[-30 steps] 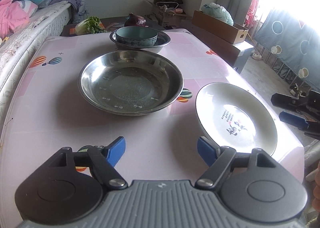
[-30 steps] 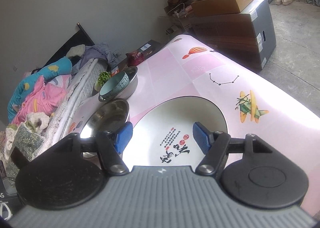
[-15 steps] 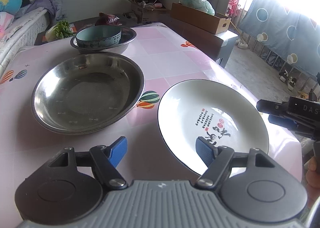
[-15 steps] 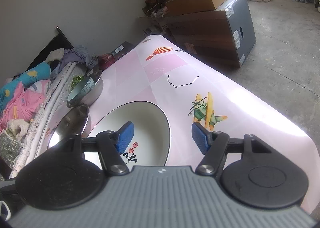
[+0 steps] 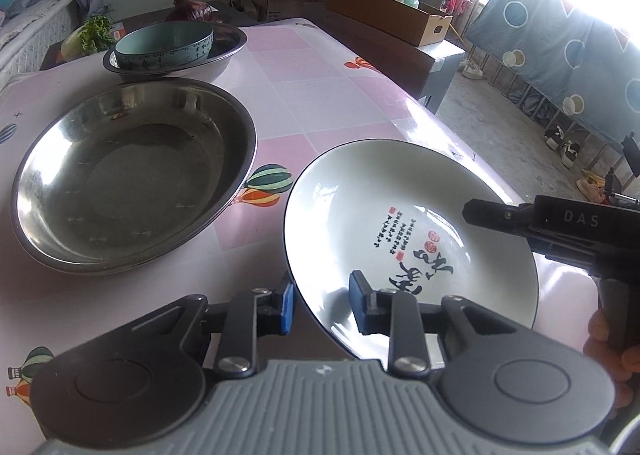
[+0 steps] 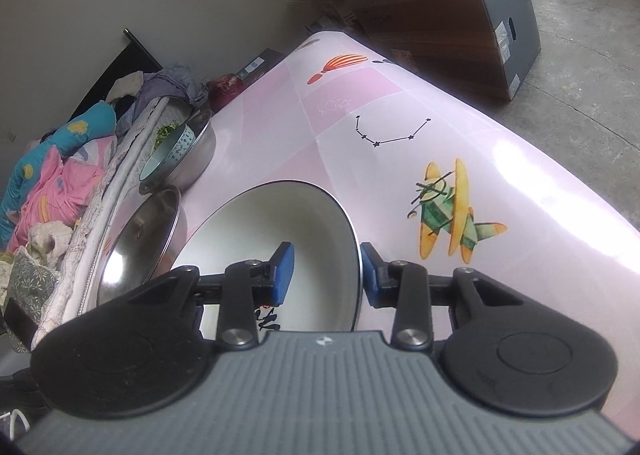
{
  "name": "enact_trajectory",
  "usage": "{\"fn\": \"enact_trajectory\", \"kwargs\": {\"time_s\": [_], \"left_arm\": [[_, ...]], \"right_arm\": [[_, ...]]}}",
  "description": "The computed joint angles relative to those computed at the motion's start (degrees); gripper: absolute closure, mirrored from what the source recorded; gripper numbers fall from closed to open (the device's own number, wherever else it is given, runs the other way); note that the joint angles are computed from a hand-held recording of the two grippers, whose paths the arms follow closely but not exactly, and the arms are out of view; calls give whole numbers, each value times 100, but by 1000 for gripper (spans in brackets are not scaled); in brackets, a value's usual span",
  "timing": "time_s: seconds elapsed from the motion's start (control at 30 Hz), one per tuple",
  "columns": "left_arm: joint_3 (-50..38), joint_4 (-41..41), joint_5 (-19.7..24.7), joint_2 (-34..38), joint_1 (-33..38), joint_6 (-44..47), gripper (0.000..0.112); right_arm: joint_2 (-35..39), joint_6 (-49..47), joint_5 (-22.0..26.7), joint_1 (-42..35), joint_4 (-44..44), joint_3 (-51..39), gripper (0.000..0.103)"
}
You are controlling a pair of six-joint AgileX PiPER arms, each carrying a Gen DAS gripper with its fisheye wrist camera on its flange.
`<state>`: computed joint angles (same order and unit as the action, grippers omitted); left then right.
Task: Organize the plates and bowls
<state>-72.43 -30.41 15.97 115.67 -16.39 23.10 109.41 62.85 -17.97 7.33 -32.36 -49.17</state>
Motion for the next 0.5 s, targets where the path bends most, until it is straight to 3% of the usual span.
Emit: {"fn": "enact_trajectory", "kwargs": {"time_s": [0.23,0.5], "left_arm": [[185,179,-77,-131,-4,-191,84],[845,-736,-92,-572,253,758,83]], "right_arm": [[-115,621,-22,13,-569,120,67],[-406,726,-160,283,-421,585,66]]}}
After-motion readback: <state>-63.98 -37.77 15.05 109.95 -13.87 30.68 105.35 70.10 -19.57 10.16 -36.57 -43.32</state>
